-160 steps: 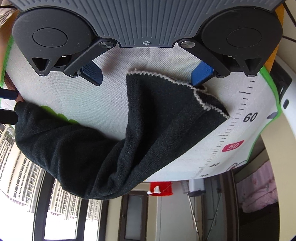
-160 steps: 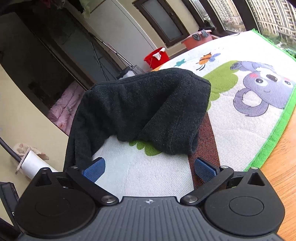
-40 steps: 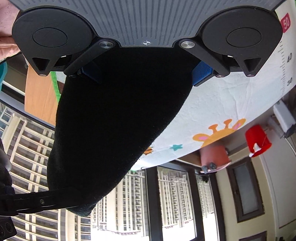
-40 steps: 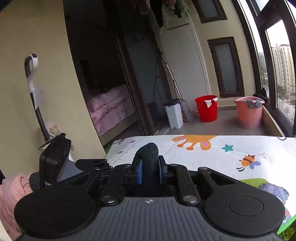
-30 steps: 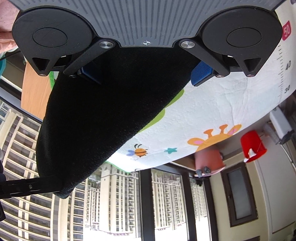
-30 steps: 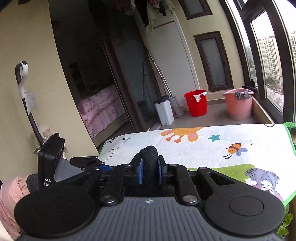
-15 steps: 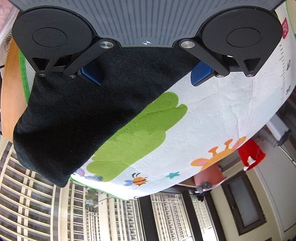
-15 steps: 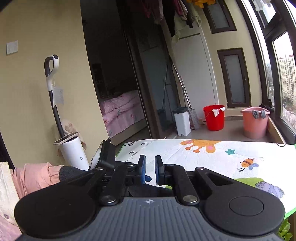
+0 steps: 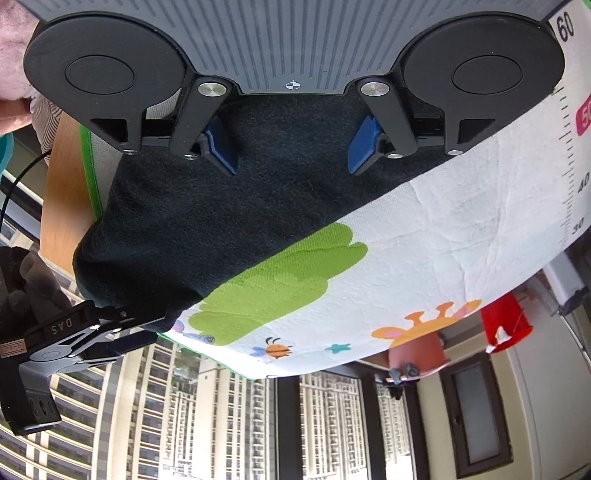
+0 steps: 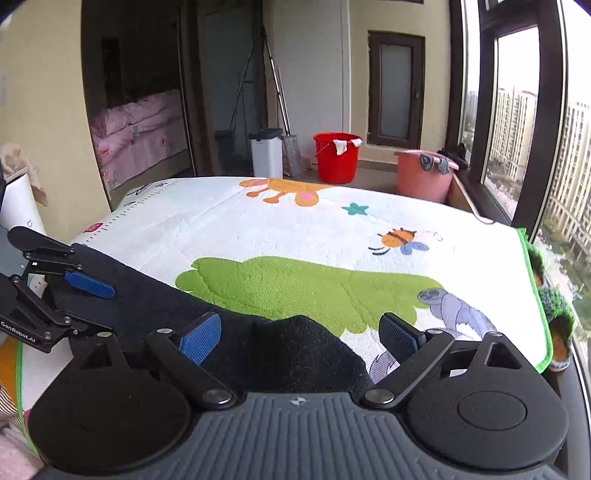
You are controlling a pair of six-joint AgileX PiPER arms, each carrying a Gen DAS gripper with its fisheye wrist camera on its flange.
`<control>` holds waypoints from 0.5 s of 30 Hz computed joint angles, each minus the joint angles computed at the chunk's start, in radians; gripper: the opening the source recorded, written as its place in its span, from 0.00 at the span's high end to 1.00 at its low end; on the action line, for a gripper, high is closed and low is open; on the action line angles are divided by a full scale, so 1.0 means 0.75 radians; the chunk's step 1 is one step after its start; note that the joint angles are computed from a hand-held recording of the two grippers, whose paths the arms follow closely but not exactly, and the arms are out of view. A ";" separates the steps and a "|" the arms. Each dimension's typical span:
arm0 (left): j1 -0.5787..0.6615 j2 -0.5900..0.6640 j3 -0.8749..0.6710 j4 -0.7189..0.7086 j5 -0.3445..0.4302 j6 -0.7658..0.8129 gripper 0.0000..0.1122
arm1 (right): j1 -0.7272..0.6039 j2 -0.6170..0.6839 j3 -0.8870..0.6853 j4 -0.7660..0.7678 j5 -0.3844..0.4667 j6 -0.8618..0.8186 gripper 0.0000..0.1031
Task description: Fold clothes
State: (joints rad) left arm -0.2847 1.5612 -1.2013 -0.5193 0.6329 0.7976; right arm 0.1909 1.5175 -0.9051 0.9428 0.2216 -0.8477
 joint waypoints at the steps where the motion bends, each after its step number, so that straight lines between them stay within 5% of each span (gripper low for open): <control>1: 0.014 -0.006 0.001 -0.030 -0.003 0.033 0.16 | -0.027 0.037 -0.017 0.099 0.051 -0.054 0.33; 2: 0.025 -0.006 -0.004 -0.056 0.001 0.068 0.15 | -0.026 0.057 -0.024 0.144 0.070 -0.075 0.77; 3: 0.032 0.003 -0.021 -0.075 0.012 0.107 0.15 | -0.016 0.072 -0.033 0.143 0.084 -0.051 0.85; 6: 0.018 0.018 -0.043 -0.092 -0.002 0.251 0.12 | 0.015 0.025 -0.005 0.384 0.091 -0.241 0.88; 9: -0.016 0.028 -0.019 -0.161 -0.092 0.530 0.10 | -0.013 -0.125 0.056 0.628 0.224 -0.494 0.89; 13: -0.057 0.083 0.022 -0.381 -0.217 0.881 0.08 | 0.006 -0.374 0.095 0.527 0.359 -0.457 0.89; 15: -0.068 0.126 -0.003 -0.417 -0.194 0.880 0.08 | 0.034 -0.461 0.100 0.473 0.406 -0.429 0.89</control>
